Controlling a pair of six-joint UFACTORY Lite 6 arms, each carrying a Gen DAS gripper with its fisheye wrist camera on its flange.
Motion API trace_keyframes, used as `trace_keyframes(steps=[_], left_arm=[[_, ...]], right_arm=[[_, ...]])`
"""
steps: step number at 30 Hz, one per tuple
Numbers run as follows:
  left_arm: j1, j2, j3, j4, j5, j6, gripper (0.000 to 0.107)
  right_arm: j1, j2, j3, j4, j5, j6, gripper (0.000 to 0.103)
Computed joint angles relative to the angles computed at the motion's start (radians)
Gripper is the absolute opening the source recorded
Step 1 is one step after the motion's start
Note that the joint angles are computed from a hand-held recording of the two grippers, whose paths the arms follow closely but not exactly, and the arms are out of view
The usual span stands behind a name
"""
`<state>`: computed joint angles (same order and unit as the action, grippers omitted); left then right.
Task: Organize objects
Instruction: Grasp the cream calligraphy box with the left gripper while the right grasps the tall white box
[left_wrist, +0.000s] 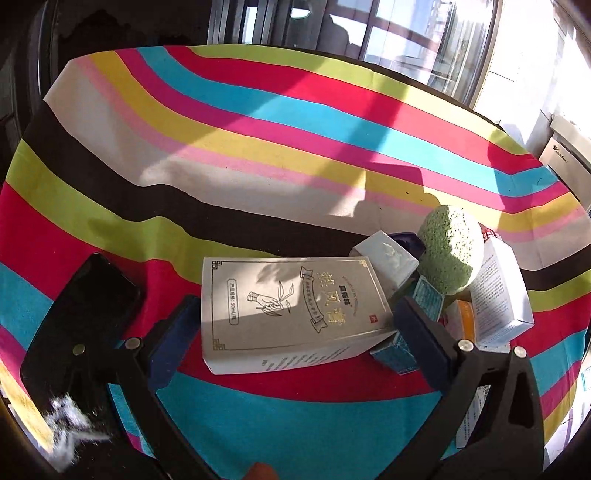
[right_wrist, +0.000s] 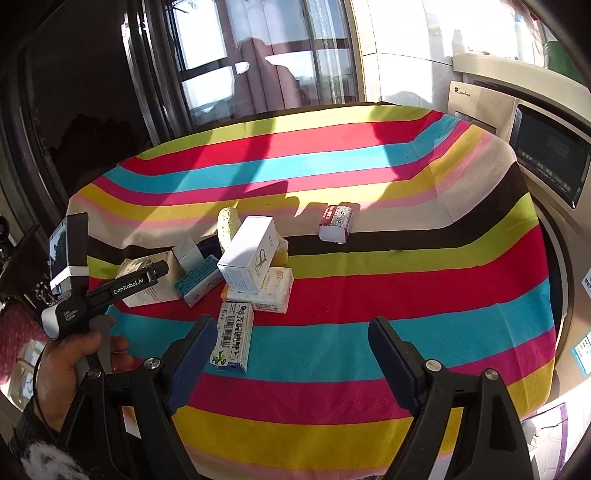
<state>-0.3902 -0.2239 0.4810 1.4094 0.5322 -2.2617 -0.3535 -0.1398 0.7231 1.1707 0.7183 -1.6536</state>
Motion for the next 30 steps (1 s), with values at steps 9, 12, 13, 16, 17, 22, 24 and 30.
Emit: trace_keyframes(steps=[9, 12, 13, 16, 17, 22, 24, 30], left_arm=[[-0.021, 0.08, 0.059, -0.09, 0.021, 0.015, 0.103], [-0.016, 0.097, 0.061, -0.092, 0.022, -0.007, 0.103], [-0.002, 0.099, 0.056, -0.08, 0.009, -0.026, 0.103], [-0.004, 0.136, 0.068, -0.065, 0.032, -0.017, 0.103], [-0.003, 0.146, 0.064, -0.049, 0.032, -0.021, 0.103], [0.065, 0.093, -0.017, 0.082, -0.052, -0.162, 0.102], [0.061, 0.089, -0.023, 0.102, -0.052, -0.186, 0.102], [0.066, 0.072, -0.044, 0.154, -0.059, -0.244, 0.102]], right_arm=[[0.148, 0.006, 0.013, 0.036, -0.107, 0.06, 0.085], [0.191, 0.019, 0.031, 0.041, -0.143, 0.087, 0.085], [0.206, 0.032, 0.042, 0.039, -0.153, 0.099, 0.085], [0.261, 0.074, 0.066, 0.046, -0.198, 0.128, 0.085], [0.284, 0.089, 0.073, 0.047, -0.22, 0.136, 0.085], [0.384, 0.149, 0.1, 0.103, -0.318, 0.125, 0.085], [0.415, 0.174, 0.119, 0.124, -0.348, 0.127, 0.085], [0.528, 0.263, 0.194, 0.119, -0.487, 0.18, 0.085]])
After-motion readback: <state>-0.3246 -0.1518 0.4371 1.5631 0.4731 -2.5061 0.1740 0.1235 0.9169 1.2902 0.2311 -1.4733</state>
